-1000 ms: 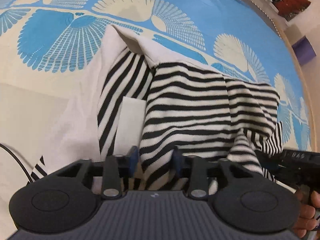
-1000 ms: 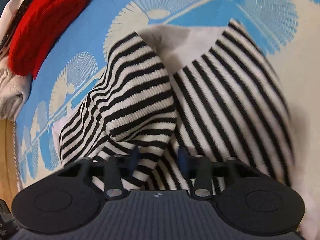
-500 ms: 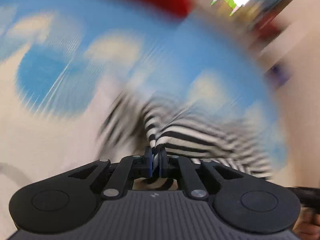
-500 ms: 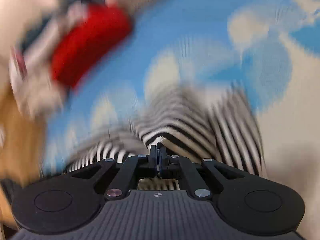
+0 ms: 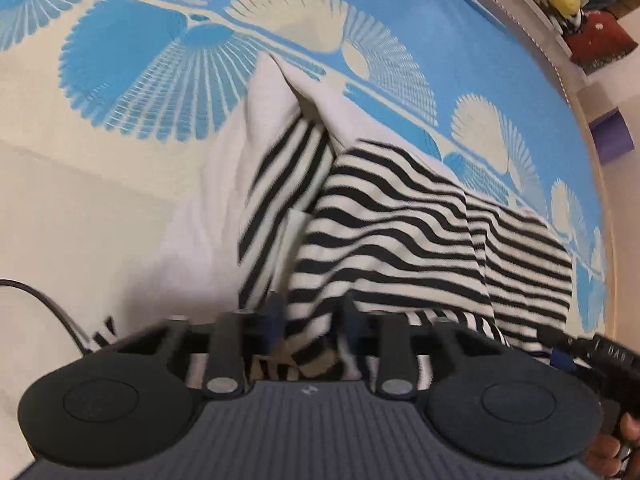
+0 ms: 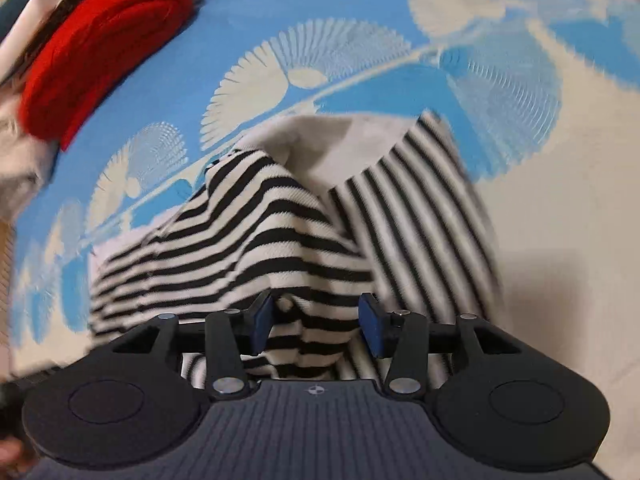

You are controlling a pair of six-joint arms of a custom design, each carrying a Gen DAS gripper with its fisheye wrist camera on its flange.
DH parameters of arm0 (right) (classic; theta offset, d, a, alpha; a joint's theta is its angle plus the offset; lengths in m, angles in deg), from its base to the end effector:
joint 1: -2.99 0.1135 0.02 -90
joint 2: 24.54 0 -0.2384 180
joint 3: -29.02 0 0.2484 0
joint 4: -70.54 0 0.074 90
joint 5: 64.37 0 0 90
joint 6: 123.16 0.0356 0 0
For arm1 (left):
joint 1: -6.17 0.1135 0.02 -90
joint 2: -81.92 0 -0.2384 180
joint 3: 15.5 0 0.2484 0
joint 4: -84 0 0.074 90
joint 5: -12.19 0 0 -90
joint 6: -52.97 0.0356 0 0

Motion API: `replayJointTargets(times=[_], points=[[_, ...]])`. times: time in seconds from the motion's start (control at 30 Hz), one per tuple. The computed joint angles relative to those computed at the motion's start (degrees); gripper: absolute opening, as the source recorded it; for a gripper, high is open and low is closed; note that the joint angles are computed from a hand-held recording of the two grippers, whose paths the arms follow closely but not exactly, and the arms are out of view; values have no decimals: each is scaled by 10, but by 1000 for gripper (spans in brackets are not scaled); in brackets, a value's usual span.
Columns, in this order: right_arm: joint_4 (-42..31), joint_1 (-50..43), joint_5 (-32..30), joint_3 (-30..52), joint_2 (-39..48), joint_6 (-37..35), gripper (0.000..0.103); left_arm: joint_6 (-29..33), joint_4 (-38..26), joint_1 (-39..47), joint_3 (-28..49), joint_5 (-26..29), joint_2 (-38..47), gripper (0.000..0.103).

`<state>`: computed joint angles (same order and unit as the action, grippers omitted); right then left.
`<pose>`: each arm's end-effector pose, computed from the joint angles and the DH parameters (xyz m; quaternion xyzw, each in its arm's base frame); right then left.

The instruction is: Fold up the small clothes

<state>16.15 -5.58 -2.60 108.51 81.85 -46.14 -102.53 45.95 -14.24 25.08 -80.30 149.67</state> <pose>0.3236 -0.0317 0.1257 -0.0557 0.9656 0.2251 0.1178 0.1848 -0.0671 0.1212 -0.3787 0.9001 -0.1306 0.1715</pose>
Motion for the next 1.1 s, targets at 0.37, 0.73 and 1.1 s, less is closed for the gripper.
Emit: replayJointTargets(times=[0.37,0.73,1.1], points=[[-10,-76,-208,11,-43,16,3,14,18,-65,-67,-169,-256,5],[-10,-4,29,-18,-5,7,11,34,-43,-9,-3,-23,-23,30],[33,-33,42,-14,6,2,4,52,-92,-100,45,-117,26,9]])
